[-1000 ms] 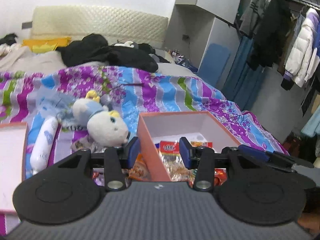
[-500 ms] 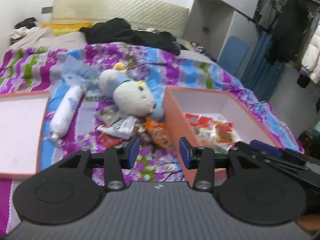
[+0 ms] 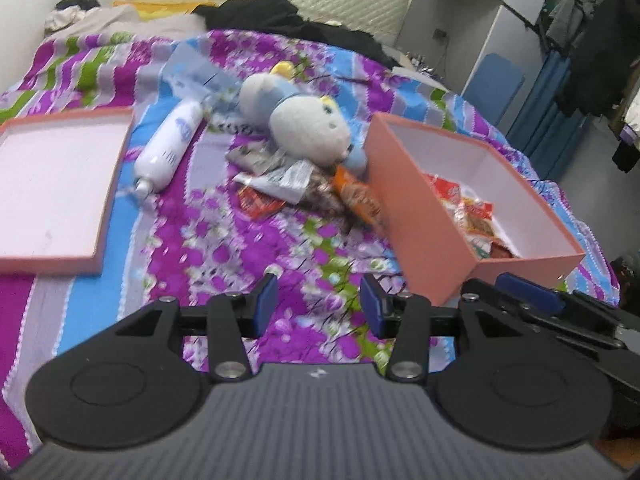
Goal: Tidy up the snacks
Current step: 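Move both tools back toward the snack pile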
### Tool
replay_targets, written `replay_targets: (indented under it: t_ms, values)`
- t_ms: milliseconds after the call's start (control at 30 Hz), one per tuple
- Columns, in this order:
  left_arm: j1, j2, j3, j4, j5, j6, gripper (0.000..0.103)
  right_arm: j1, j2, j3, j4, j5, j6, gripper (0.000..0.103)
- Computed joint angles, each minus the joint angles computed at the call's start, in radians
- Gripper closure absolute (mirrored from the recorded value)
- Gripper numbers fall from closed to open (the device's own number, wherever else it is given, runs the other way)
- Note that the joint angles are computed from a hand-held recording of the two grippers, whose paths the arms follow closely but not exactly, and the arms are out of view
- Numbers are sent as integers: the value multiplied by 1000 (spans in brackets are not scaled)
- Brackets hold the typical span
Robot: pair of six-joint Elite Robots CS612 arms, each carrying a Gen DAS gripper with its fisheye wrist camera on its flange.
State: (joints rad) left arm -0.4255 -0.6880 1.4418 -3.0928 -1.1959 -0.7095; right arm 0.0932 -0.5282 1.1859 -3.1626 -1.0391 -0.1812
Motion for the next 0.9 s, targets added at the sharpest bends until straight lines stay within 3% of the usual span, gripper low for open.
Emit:
replay_targets:
  t_ms: [300, 533, 767, 900]
  values:
    - [27, 22, 18, 5, -26, -78, 52, 23, 22, -18, 31, -31, -75, 58]
    - [66, 68, -34, 22, -74, -97, 45, 54, 69, -92, 61, -109, -160, 58]
    - [122, 160, -189, 30, -104, -48, 42, 95, 173, -273, 80, -229, -250, 58]
    - [152, 225, -325, 91, -128, 26, 37, 116, 252, -422, 115, -304, -281, 58]
